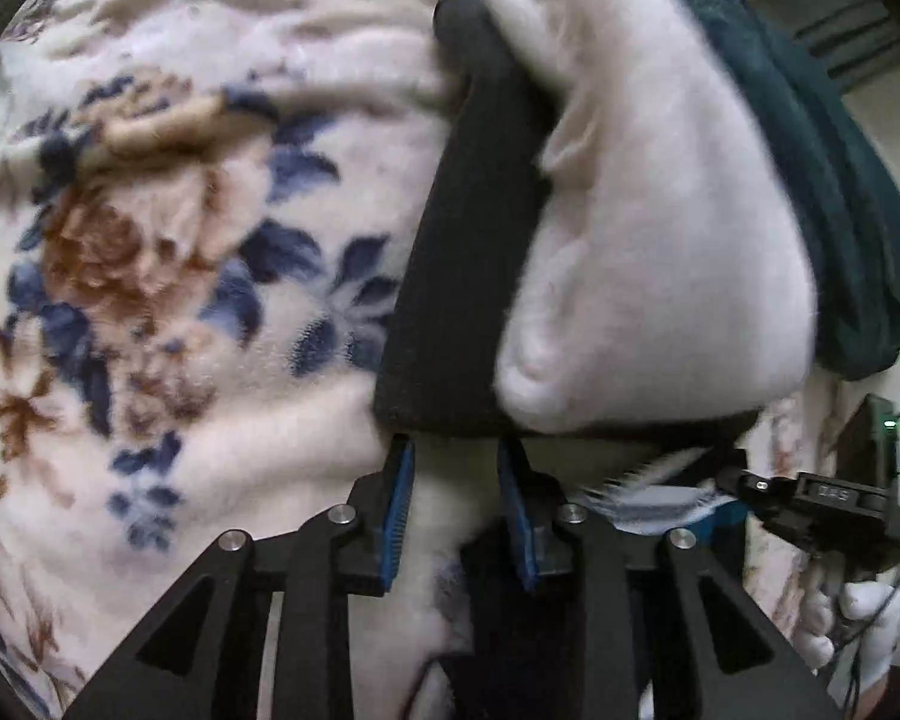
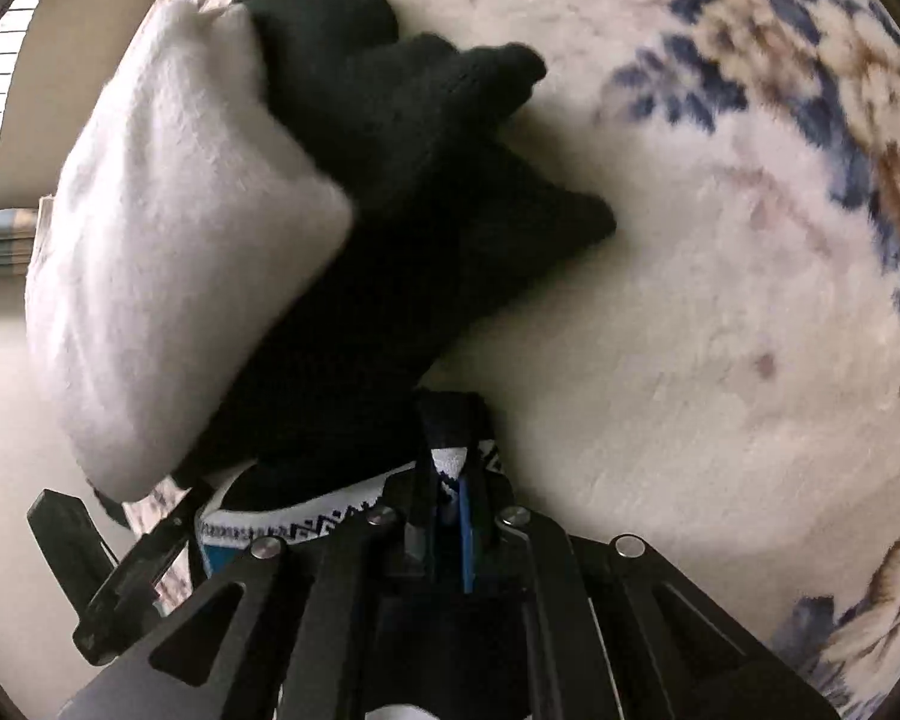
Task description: Fold small clothes
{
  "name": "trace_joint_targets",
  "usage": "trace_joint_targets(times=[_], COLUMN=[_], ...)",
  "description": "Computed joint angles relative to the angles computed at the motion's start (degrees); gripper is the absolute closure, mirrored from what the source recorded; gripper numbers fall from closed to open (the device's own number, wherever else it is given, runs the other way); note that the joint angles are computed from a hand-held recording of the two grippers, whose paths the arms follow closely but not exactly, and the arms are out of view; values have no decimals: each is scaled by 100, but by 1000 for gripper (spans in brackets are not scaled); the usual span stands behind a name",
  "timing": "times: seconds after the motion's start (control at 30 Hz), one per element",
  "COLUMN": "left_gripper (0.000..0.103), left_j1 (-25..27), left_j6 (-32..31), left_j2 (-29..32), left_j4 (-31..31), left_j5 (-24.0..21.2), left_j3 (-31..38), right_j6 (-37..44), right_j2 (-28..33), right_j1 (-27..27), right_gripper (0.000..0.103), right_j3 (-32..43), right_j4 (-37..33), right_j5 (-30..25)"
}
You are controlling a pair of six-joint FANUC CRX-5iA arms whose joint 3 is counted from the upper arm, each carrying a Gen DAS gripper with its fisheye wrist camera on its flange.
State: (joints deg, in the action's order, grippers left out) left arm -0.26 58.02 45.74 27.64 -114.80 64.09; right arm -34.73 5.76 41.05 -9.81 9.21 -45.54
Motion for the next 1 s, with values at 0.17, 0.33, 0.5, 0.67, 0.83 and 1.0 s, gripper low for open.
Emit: trace_joint_targets(times=[0.17, 0.33, 0.5, 0.67, 0.83, 1.0], left_gripper=[70, 72, 98, 96, 80, 80], left_j1=[321, 278, 165, 322, 783, 938], left_j6=[189, -592, -1326, -627, -233, -1039], left_j2=[-28, -803, -1305, -803, -765, -1636], left_j4=[624, 72, -404, -213, 180, -705], left_j5=[-260, -351, 574, 245, -496, -550], left_j3=[152, -1134, -1723, -963, -964, -2120], right_j6=[-542, -992, -1958, -1613, -2048, -2261], right_j2=[-119, -227, -251, 88, -31, -187], right_j1=[311, 838, 1405, 1598, 1849, 2046], right_gripper=[40, 40, 40, 40, 40, 40], right_j3=[166, 246, 22, 481, 322, 265], right_j4=[710, 964, 1139, 580, 726, 853], right_j5=[-452, -892, -699, -875, -816, -937])
